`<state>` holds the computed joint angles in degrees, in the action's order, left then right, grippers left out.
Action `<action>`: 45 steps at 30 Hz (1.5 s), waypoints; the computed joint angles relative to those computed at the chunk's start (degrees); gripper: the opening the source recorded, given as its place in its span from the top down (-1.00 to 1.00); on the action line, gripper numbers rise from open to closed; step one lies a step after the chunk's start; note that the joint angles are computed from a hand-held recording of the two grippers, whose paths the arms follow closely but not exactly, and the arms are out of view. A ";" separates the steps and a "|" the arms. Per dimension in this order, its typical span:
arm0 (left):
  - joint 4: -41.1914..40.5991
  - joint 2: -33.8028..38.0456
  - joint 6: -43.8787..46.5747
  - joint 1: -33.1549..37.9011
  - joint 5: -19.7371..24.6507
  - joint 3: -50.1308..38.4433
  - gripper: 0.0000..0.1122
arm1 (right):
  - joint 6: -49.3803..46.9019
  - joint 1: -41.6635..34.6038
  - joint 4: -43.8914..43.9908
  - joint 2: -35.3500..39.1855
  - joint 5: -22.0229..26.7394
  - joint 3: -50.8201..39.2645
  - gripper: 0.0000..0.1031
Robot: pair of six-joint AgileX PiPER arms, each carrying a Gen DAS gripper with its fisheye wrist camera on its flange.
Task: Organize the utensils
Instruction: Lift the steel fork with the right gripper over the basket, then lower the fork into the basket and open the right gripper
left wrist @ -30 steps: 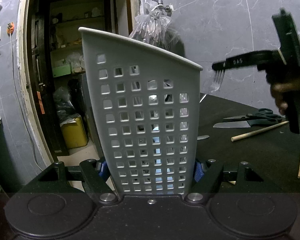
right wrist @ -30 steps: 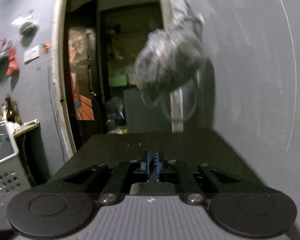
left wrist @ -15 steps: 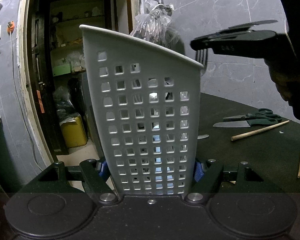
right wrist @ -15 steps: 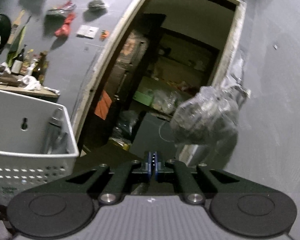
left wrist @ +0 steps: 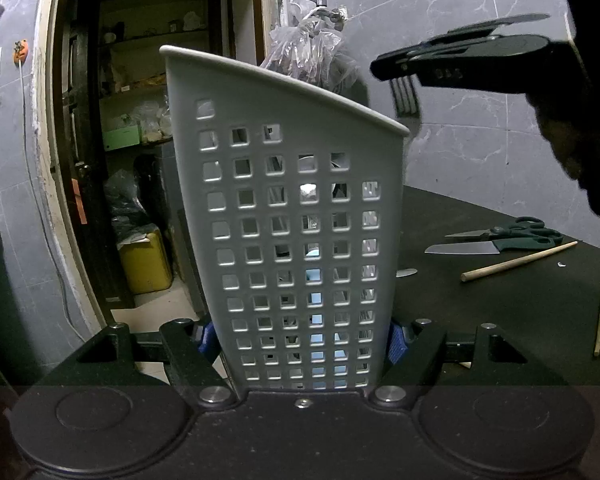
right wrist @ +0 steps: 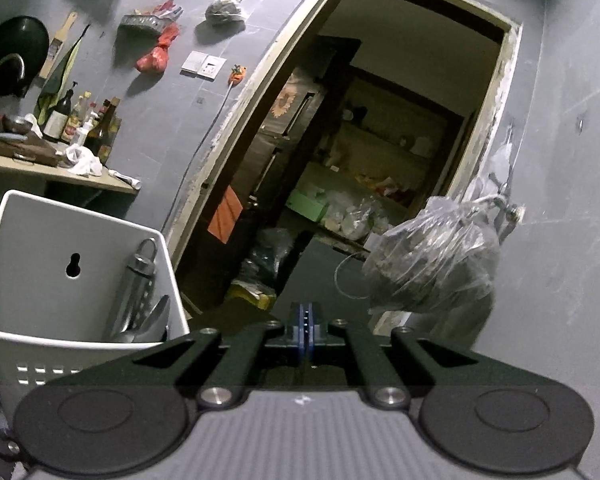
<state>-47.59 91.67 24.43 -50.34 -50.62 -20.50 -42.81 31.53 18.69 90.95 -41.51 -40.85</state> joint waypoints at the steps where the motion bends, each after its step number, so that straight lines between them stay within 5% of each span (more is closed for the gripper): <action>1: 0.00 0.00 0.00 0.00 0.00 0.00 -0.35 | -1.44 0.26 1.01 -0.30 -0.06 0.04 0.96; 12: 0.25 -0.02 -0.06 0.26 0.23 -0.10 -0.35 | -8.44 0.99 7.25 -1.24 -0.65 1.64 0.96; 24: 0.26 -0.06 -0.03 0.28 0.23 -0.07 -0.35 | 8.38 -4.88 -3.38 -1.82 2.75 1.96 0.93; 31: 0.38 -0.04 0.07 0.46 0.37 -0.18 -0.35 | 10.00 -5.97 -4.48 -2.53 3.98 2.56 0.93; 45: 0.31 -0.08 0.08 0.41 0.40 -0.19 -0.35 | 2.87 4.08 1.25 -9.28 -10.06 6.32 0.95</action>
<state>-47.28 91.60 24.51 -49.92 -50.22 -20.69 -39.94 35.61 19.94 81.67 -51.57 -34.53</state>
